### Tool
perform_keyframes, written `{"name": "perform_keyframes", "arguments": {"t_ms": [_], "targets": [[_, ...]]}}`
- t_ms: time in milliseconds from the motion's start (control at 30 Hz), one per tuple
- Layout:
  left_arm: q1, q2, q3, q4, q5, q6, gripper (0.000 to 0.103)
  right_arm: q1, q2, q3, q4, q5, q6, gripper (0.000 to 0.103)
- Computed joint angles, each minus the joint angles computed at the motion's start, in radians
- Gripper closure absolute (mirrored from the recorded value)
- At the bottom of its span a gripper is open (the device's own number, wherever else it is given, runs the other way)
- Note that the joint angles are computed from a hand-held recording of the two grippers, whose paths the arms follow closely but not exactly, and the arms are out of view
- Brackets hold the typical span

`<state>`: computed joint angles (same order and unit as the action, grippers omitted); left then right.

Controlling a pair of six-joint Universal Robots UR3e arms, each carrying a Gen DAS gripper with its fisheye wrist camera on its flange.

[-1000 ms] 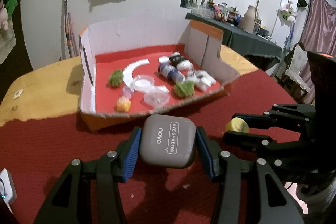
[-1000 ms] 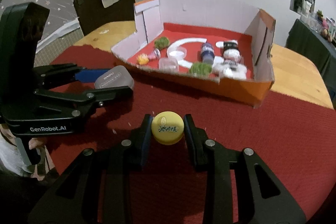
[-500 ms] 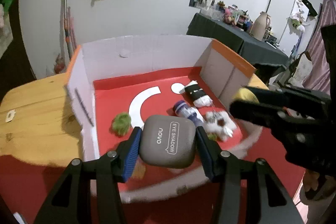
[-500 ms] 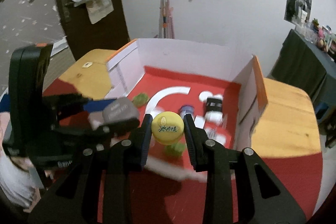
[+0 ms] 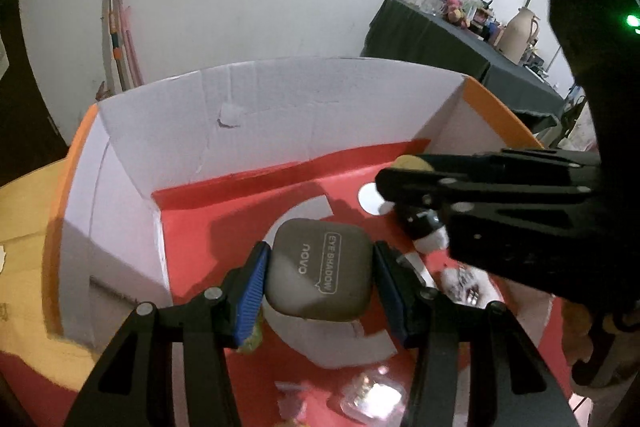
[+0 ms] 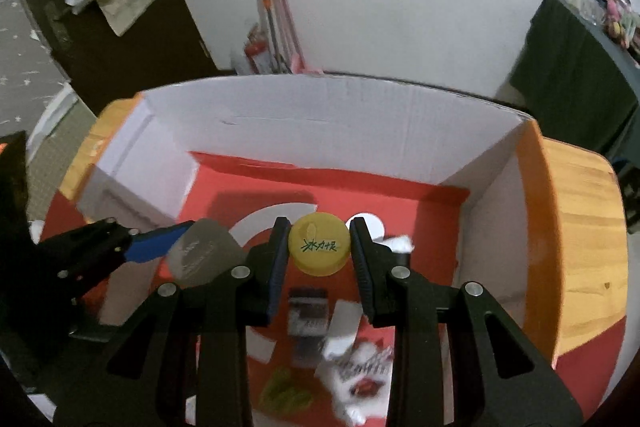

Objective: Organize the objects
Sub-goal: 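Carry the grey case and yellow lid into the cardboard box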

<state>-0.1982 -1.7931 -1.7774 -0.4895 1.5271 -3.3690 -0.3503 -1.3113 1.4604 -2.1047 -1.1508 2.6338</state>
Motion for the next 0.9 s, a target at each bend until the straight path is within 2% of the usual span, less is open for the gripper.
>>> {"name": "perform_keyframes", "arguments": {"t_ms": [267, 567, 900], "targets": [[0.042, -0.079, 0.056, -0.026, -0.046, 0.010, 0.049, 0.057, 0.165, -0.187, 0.090, -0.080, 0.046, 0.074], [0.045, -0.146, 0.116, -0.068, -0.056, 0.008, 0.049, 0.087, 0.222, -0.235, 0.123, -0.142, 0.058, 0.074], [0.024, -0.176, 0.167, -0.121, -0.029, 0.001, 0.049, 0.094, 0.220, -0.244, 0.148, -0.157, 0.050, 0.073]]}}
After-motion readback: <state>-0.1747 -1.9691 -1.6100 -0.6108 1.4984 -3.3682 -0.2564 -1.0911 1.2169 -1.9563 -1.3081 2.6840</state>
